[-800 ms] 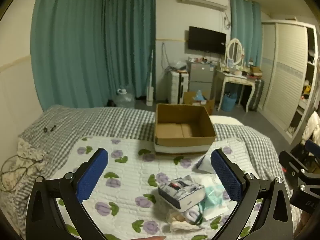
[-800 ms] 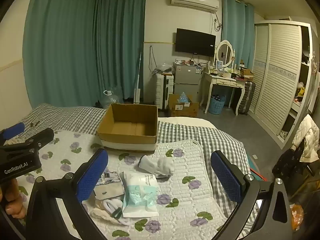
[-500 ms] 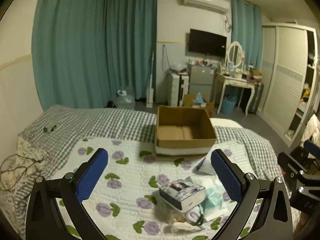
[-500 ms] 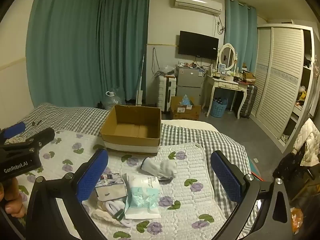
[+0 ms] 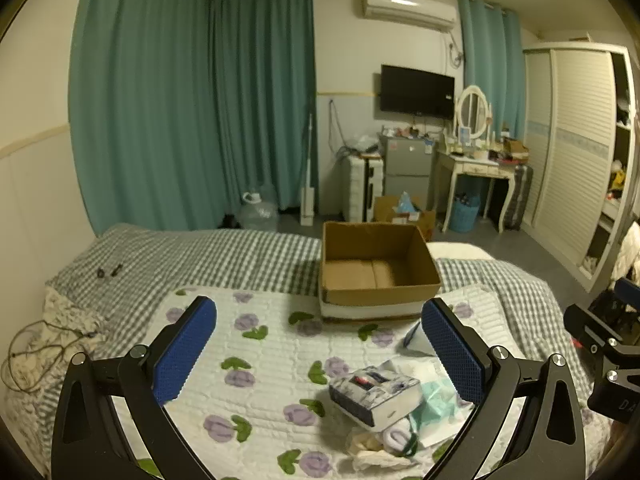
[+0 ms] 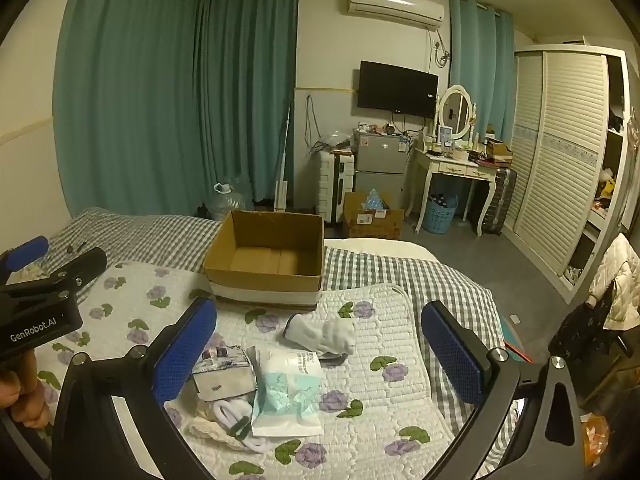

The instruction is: Organize soft objects

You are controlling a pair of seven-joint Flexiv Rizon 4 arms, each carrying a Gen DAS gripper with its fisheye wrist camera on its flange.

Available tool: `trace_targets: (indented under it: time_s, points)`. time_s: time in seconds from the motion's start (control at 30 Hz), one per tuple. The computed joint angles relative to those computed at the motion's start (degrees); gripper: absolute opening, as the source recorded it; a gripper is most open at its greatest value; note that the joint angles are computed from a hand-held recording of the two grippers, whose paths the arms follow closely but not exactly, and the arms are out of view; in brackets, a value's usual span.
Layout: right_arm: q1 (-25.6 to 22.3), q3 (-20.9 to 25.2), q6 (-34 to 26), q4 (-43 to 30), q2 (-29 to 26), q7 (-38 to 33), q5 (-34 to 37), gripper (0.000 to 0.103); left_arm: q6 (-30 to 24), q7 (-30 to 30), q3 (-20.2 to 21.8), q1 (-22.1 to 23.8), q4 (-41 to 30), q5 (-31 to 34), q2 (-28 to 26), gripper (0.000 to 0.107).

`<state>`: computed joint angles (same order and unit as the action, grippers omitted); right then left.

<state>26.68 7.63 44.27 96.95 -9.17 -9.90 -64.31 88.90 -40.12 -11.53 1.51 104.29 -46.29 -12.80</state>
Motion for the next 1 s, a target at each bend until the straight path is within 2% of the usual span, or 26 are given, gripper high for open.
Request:
trace_targets:
  time_s: [0.2, 0.33, 0.5, 1.0]
  points:
    - [-0.31, -0.07, 0.69, 0.5, 0.22, 0.76, -1.05, 0.103, -0.26, 0.37, -0.17, -0.24, 0.16, -0.5, 0.1, 0.103]
    - [-0.3, -0.02, 0.58, 0.53, 0.3, 0.56, -1.28, 0.103, -1.71, -2.08, 1.32, -1.08, -0.31, 1.38, -0.14, 0.103]
    - [-0.63, 0.19, 1.17, 0.77, 0.83, 0.33, -0.98, 0.103, -0.86, 0.05, -0.36, -0.59, 0.27, -1.79, 0.25, 0.103]
    - [-1.1, 0.31, 1.94, 0.99, 1.13, 0.47, -0.48, 0.103, -2.9, -1.39, 1.19, -1.85, -0.16, -0.44, 0.17, 0.103]
